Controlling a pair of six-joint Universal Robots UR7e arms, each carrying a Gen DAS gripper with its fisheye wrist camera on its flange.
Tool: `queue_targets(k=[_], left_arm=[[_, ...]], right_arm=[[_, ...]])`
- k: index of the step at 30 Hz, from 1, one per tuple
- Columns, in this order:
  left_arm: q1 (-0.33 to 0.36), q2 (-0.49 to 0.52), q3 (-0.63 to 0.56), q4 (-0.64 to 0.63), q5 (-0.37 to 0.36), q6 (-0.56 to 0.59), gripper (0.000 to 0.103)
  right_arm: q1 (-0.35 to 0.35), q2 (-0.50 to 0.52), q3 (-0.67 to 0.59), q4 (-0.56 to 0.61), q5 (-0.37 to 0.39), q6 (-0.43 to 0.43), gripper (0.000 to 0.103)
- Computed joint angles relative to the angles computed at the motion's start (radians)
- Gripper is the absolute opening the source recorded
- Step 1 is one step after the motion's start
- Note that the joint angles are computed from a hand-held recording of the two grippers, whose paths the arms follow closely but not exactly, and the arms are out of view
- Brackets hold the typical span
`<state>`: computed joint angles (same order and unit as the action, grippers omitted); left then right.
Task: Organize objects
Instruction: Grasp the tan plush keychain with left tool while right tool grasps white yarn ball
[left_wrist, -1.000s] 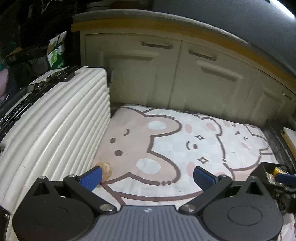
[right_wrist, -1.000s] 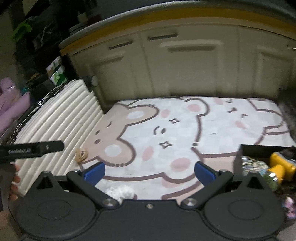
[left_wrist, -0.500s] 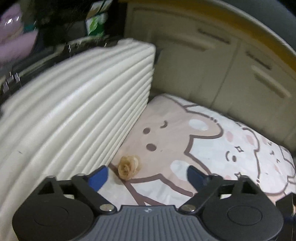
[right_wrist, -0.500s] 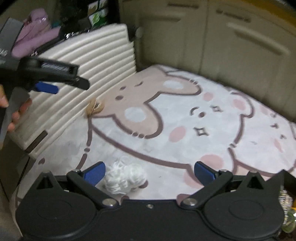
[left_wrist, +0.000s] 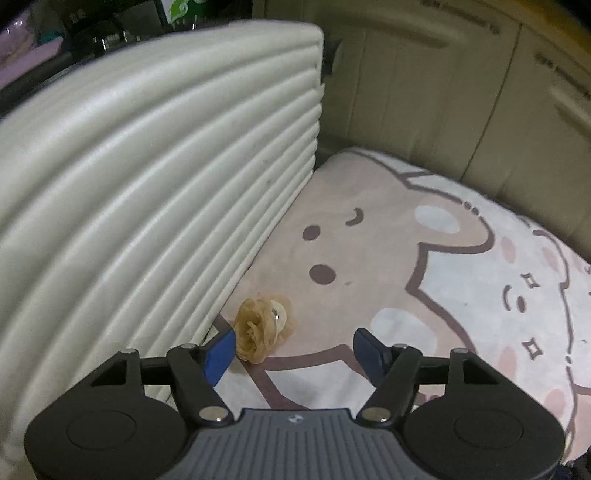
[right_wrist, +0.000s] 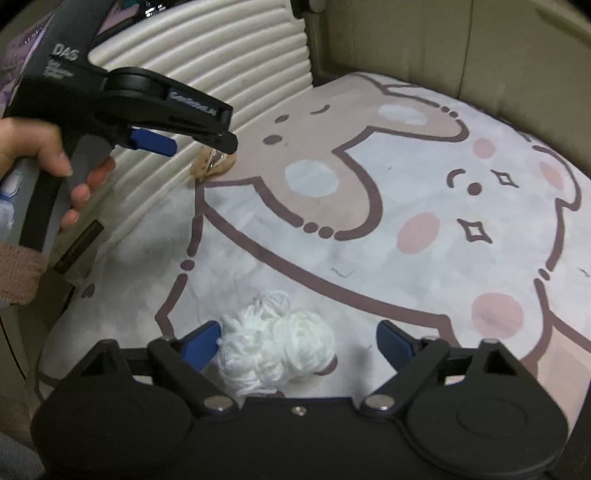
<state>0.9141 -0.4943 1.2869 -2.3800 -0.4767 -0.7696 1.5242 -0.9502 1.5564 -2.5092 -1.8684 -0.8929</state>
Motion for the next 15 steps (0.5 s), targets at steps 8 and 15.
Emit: queue_targets(k=[8,15], left_arm=[[0.03,0.011,-0.016,0.007,-0.019,-0.08,0.058],[0.039,0.019,-0.023,0.008,-0.005,-0.124,0.017]], right_arm=[[-0.005,0.019,-0.039,0.095,-0.004,-0.033,0.064],[-0.014,0.017,-0.063,0.134,0.012,-0.007,0.06]])
